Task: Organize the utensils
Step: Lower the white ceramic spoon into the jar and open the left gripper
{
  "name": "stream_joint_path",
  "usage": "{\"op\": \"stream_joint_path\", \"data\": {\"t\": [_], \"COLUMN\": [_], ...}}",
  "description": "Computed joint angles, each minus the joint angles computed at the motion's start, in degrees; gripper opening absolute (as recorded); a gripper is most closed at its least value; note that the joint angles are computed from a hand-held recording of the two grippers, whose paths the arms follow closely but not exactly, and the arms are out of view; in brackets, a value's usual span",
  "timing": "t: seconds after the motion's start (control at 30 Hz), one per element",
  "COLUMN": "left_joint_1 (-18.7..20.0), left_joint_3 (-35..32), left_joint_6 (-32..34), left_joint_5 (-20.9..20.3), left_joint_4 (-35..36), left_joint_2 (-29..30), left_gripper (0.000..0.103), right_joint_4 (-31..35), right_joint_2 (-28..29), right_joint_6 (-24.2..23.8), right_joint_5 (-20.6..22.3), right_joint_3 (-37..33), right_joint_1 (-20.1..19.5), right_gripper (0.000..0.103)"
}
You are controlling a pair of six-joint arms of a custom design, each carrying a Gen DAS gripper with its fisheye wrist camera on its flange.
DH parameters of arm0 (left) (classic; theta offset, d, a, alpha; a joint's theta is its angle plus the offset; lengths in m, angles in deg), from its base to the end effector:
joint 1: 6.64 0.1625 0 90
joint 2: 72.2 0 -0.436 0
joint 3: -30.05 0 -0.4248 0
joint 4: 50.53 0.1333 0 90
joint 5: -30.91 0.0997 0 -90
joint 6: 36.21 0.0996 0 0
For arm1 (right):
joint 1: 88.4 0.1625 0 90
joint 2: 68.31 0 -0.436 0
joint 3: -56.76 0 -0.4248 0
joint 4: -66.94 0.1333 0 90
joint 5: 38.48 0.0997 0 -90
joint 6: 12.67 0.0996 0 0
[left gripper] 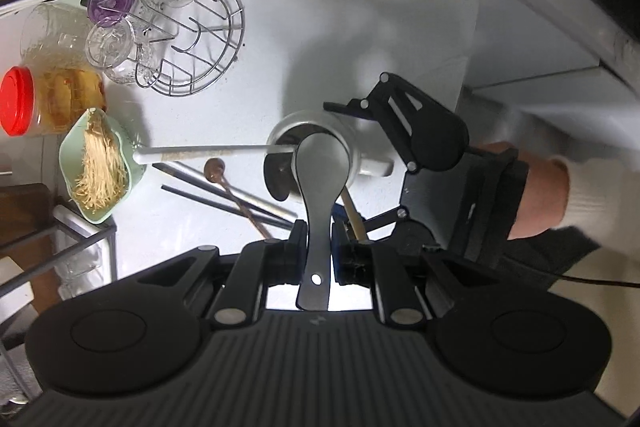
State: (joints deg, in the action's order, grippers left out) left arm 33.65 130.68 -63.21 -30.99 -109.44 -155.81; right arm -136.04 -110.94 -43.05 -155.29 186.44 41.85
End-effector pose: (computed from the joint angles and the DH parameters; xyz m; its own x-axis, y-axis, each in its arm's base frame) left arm -0.2312 -0.4323 0.3386 -0.5012 0.6055 -0.6182 0.3163 0.7931 0.5205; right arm 0.3719 -0.3025 -0.0028 -0.4037 -0.7148 0.5711 -0.9102 0.3766 -0.1721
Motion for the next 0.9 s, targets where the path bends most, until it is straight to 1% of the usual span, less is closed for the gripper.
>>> {"op": "stream_joint_path", "data": {"t": [0.1,0.2,0.27,0.4,0.7,0.9], "left_joint_1": [0.3,0.6,1.0,1.0,2.2,2.0], "left_joint_3": [-0.7,-1.9,-2.8,-3.3,-1.8,0.9], "left_joint_6": [0.5,0.5,0.5,0.9,0.8,1.0], "left_joint_5": [0.2,0.4,0.1,0.9,1.7,2.1], "left_joint_4": [0.5,1.7,2.6,3.3,0.4,-5.5], "left_joint_2": [1.2,2.7,3.7,5.4,5.5,2.5], "left_gripper": [0.014,0.010,0.009,0.009,0.009,0.009], "right_joint_4": [-0.3,-0.3,-0.3,-0.5,-0.9,-1.0], "right_joint_2": [0.1,0.0,0.0,0.0,0.0,0.1], "right_joint_6": [-0.2,-0.5,-0.6,-0.6,-1.1,-0.6], "right_joint_5": [0.1,0.2,0.3,0.3,0.6,0.5], "right_joint_3": [0.1,0.1,0.1,0.2,0.3,0.3], "right_joint_1": [0.0,-0.1,-0.1,-0.1,-0.2,-0.2], "right_gripper": [0.091,0.091,0.091,0.091,0.091,0.091]}}
